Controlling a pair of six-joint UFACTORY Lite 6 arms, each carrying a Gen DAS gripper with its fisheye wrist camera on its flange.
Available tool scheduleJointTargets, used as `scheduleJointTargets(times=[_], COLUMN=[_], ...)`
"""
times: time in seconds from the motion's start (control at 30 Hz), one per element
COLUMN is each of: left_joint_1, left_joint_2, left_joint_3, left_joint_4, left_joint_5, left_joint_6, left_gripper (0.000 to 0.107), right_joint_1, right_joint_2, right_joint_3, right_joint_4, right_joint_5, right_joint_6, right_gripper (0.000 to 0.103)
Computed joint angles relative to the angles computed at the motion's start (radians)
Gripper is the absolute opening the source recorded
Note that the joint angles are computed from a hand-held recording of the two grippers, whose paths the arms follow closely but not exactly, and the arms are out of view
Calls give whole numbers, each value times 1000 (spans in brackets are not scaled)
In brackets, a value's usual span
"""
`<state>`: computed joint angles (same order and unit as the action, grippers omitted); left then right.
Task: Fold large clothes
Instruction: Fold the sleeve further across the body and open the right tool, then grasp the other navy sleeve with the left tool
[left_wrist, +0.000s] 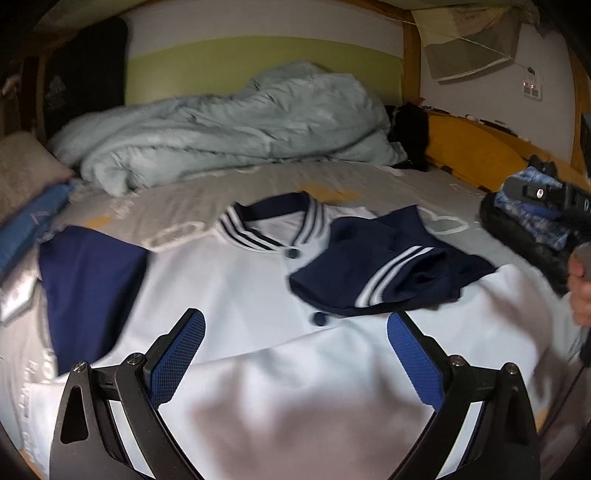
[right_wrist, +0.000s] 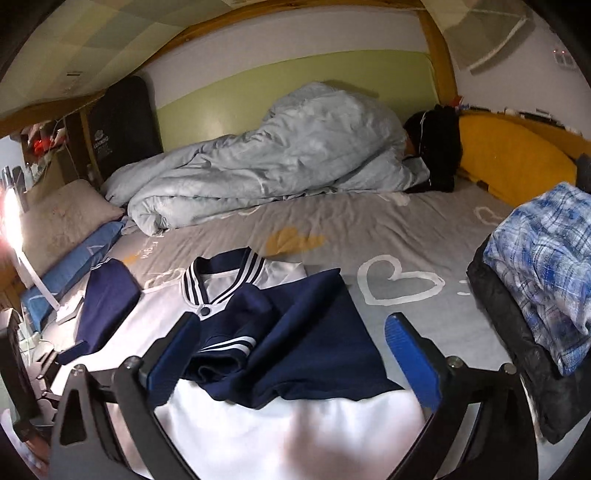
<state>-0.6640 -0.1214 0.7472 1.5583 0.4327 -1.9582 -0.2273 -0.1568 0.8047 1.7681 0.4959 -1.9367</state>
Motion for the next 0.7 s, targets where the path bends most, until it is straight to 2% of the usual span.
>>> scheduleJointTargets(times=[0.1,0.2,0.27,0.43,0.5,0.63,0.7], left_joint_1=[19,-26,-30,-43,-46,-40,-23], left_joint_2=[85,214,283,465,538,645,676], left_joint_3=[100,217,289,503,586,696,735], left_joint_4=[-104,-163,-188,-327,-409,-517,-587], left_joint_5=[-78,10,-20,9,31,45,16], left_joint_6=[91,151,188,383,494,643,712], left_gripper=[98,98,98,96,83,65,45], right_joint_1=[-16,-38,-46,-76,-78,-85,-85], right_joint_2=[3,26,36,30,29,36,39], right_joint_3=[10,38,50,53,52,68,74], right_joint_4=[-9,-85,-105,-146,-151,-203,-219], right_joint_5=[-22,-15,-14,27,27,34,35], right_joint_6=[13,89,111,147,149,201,215], right_gripper=[100,101,101,101,101,101,101])
